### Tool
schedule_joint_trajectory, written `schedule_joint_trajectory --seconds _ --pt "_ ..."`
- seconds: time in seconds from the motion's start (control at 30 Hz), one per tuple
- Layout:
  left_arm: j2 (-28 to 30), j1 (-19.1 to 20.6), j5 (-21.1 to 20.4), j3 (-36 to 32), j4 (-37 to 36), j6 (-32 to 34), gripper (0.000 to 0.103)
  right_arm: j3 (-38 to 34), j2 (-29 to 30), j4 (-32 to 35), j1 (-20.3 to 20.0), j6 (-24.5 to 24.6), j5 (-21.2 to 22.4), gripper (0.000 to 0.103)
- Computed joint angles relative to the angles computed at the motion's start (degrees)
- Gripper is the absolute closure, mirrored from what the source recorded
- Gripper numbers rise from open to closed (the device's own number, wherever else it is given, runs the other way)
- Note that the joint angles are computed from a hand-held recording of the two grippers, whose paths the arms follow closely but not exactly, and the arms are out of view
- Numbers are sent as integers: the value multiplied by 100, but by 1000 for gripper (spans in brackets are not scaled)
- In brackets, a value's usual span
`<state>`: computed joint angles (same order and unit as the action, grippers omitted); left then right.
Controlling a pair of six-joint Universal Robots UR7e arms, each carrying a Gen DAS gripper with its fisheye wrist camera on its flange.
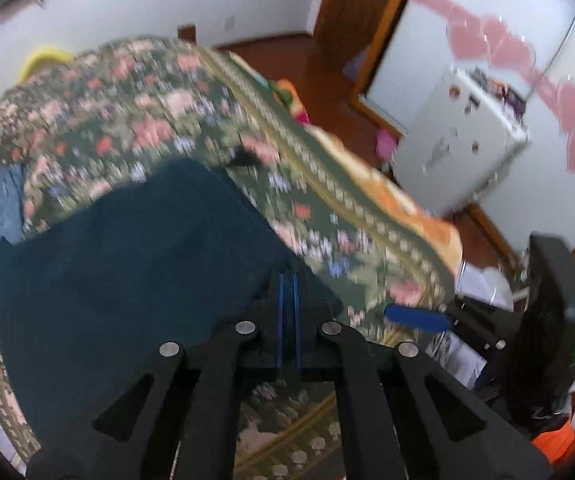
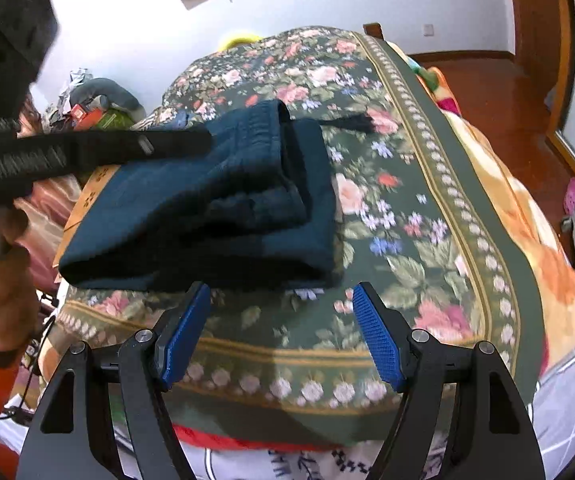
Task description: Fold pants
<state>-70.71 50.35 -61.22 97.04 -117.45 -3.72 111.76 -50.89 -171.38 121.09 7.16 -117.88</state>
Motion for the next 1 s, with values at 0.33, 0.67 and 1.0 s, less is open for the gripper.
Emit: schedule_joint_trajectory --seconds 0.33,0.67,1.0 --pt "-413 -2 1345 136 -1237 694 17 -30 114 44 -6 37 225 32" --pt "446 1091 3110 -1026 -1617 1751 14 -669 660 644 52 -113 404 32" --pt "999 2052 3353 -1651 -1819 2608 0 -1530 1146 1240 -49 -632 148 30"
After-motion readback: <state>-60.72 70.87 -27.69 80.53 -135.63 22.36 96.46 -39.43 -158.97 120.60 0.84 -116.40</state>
